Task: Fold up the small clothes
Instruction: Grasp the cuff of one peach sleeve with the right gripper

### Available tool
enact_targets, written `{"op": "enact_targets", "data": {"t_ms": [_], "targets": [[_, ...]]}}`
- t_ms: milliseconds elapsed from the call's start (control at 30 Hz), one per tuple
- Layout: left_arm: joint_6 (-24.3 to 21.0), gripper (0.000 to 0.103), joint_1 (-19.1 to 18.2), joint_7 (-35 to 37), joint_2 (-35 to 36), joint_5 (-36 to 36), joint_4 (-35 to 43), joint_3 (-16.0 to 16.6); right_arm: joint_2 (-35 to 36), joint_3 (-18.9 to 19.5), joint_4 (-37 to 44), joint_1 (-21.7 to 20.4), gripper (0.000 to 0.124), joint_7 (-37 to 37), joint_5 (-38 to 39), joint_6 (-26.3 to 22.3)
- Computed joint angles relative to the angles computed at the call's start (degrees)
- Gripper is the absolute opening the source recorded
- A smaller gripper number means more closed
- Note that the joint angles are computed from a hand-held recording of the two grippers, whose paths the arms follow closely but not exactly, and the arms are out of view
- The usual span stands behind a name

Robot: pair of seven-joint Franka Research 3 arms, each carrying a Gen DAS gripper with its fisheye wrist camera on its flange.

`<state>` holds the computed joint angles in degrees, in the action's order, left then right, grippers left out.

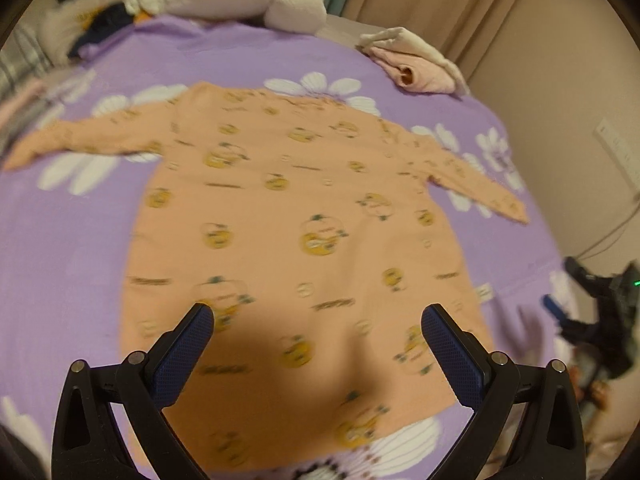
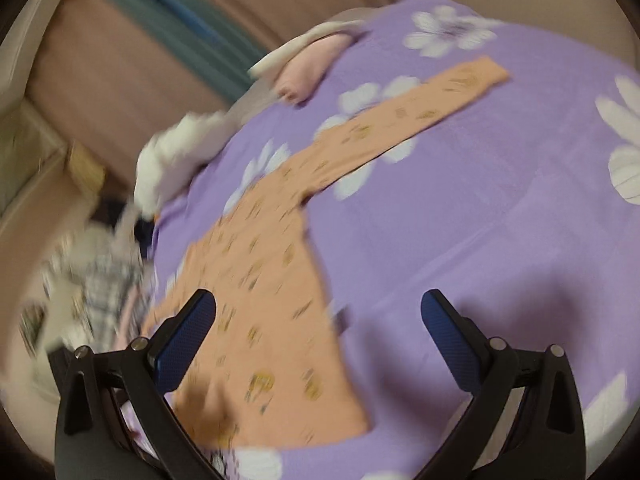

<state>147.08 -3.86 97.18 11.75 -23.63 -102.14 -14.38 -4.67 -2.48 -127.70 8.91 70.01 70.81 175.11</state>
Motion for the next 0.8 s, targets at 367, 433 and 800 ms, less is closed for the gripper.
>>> {"op": "enact_targets", "data": {"t_ms": [367, 433, 800], "targets": [[-3.9, 0.103, -0.1, -6.7, 8.8, 2.8, 10.1, -0.1, 13.4, -1.8, 12.9, -11.0, 0.086, -1.0, 13.0, -7.3], [-4.7, 0.103, -0.2, -8.6, 10.4, 5.1, 12.2, 0.1, 16.0, -1.1, 16.0, -12.7, 0.084, -0.9, 13.5, -7.7], [-9.9, 0.103, -0.8, -15.2, 17.7, 14.0, 22.1, 0.4, 30.7, 2.4, 34.5, -21.0, 0.063, -1.7, 18.3, -7.2]]}}
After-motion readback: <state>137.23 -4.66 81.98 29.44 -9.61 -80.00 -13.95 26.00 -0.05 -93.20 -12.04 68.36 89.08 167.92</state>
